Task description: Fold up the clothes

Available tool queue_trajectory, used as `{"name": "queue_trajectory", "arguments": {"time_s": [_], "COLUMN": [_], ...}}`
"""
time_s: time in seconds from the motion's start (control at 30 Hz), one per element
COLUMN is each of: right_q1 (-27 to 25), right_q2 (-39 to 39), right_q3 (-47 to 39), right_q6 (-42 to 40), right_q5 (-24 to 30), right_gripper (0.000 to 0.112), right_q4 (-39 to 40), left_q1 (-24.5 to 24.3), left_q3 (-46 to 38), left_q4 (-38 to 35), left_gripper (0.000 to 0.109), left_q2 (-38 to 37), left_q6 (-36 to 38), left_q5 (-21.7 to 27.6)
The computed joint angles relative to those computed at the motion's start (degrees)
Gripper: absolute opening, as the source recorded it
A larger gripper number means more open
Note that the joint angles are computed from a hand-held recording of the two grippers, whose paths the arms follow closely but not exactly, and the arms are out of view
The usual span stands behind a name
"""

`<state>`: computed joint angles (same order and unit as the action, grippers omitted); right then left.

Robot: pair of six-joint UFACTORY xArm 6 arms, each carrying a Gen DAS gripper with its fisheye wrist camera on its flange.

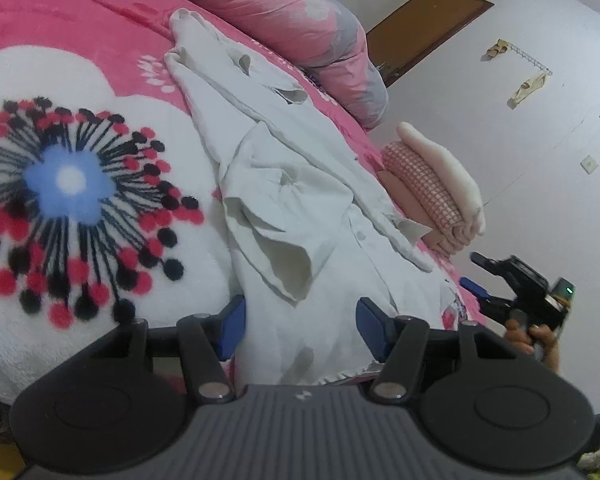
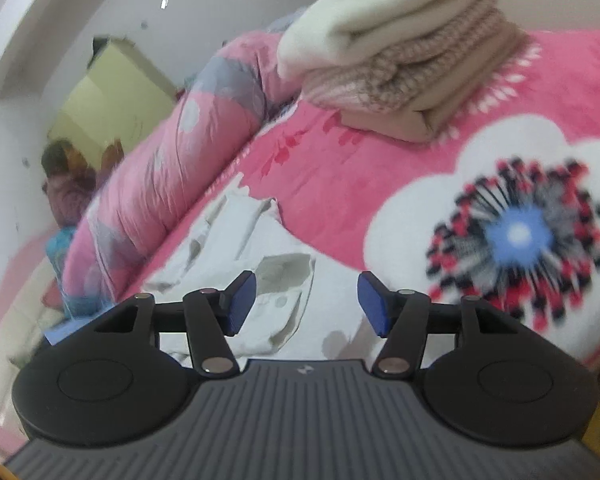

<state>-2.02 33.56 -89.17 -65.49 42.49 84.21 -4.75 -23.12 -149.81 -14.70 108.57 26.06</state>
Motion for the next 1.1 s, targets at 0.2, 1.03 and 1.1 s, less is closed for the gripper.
{"name": "queue_trajectory", "arguments": {"time_s": [0.2, 1.03, 1.1], "right_q1": [1.3, -1.8, -2.0], "right_q2": [11.0, 15.1, 14.4], "right_q3": [-16.7, -23.8, -22.3], "right_q6": [7.9, 7.2, 5.8], "right_q5": [1.0, 17.2, 17.1], "right_gripper": [0.057, 0.014, 0.008], "right_q4": [-13.0, -27.8, -26.0], "left_q1": [-0.6, -6.0, -6.2], "left_q3": [0.1, -6.7, -7.7], "left_q4": [2.1, -3.2, -6.7], "left_gripper": [0.06, 0.023, 0.016], "left_q2": [-0.2, 3.5, 4.0], "left_q6": [-1.3, 6.7, 9.8], "left_q5": [-0.6, -13.5, -15.2]}}
